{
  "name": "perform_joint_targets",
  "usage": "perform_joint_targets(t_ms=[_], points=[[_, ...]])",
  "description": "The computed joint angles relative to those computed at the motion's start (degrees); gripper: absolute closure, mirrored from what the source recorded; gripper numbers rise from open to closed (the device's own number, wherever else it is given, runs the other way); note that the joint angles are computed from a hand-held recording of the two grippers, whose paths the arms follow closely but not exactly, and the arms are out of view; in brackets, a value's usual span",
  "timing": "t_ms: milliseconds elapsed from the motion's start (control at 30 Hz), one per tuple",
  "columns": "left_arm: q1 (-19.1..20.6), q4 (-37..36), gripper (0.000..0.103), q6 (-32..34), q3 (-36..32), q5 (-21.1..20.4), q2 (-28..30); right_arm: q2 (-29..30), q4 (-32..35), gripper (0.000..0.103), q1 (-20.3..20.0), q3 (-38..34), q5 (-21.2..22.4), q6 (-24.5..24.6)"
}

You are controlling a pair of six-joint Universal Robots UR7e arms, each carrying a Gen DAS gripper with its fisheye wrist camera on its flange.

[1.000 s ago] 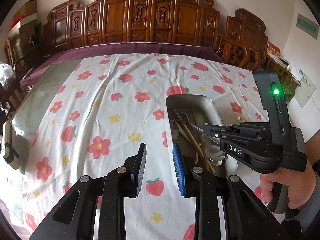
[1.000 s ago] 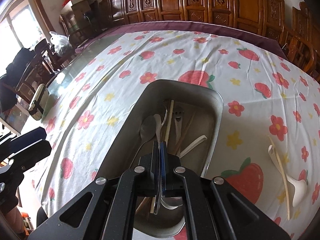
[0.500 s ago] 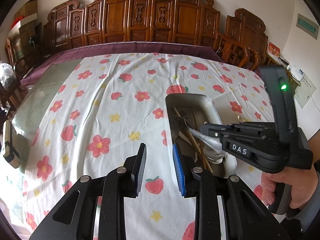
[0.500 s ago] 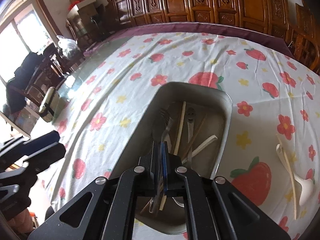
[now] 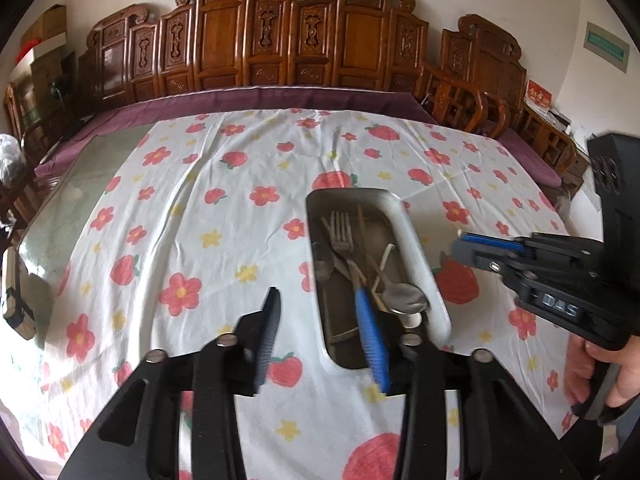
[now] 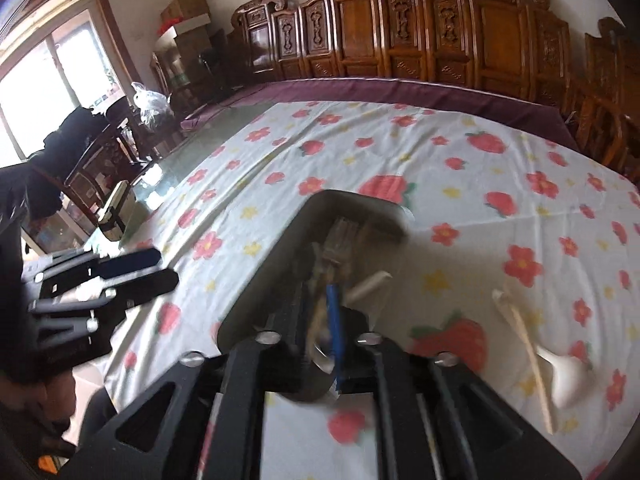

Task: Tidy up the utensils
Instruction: 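Lower the steel fork into the tray and open the right gripper, then move the right gripper toward the white ceramic spoon and bamboo chopstick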

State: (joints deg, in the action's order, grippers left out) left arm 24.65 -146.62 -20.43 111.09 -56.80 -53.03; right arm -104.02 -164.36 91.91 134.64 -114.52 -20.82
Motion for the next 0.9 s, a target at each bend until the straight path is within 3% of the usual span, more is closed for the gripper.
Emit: perform_joint_targets(t_ms=[167,267,433,667,800,900], points=[[-1.47,-0.14,0.054,-1.23,-0.34,-0.98,1.2,-8.4,3.56,0.071,-3.98,2.09,-0.96,-5.0],[-2.29,-0.46,0.048,-2.03,-0.67,-1.62,2.28,-13.29,6.31,0.068,-8.68,2.37,0.29,-8.84],[-3.47,-0.93,0.047,-3.26,-1.43,-2.85,4.41,-18.18,9.25,0.065,-17.72,1.91,2.8,-15.85],[-4.55,-0.85,0.047,-4.94,-2.96,-4.08,7.9,-16.78,8.1,0.064,-27.65,0.68,5.17,-21.21],[-4.96,-0.32,0.047,-5.14,-3.8,-4.4,9.45,-13.93,6.18,0.064,-28.83,0.24,5.12,-22.63],[-5.3,-0.03,0.047,-5.15,-4.17,-4.81,10.21,-10.53,4.58,0.064,-27.71,-0.34,2.18,-23.5]])
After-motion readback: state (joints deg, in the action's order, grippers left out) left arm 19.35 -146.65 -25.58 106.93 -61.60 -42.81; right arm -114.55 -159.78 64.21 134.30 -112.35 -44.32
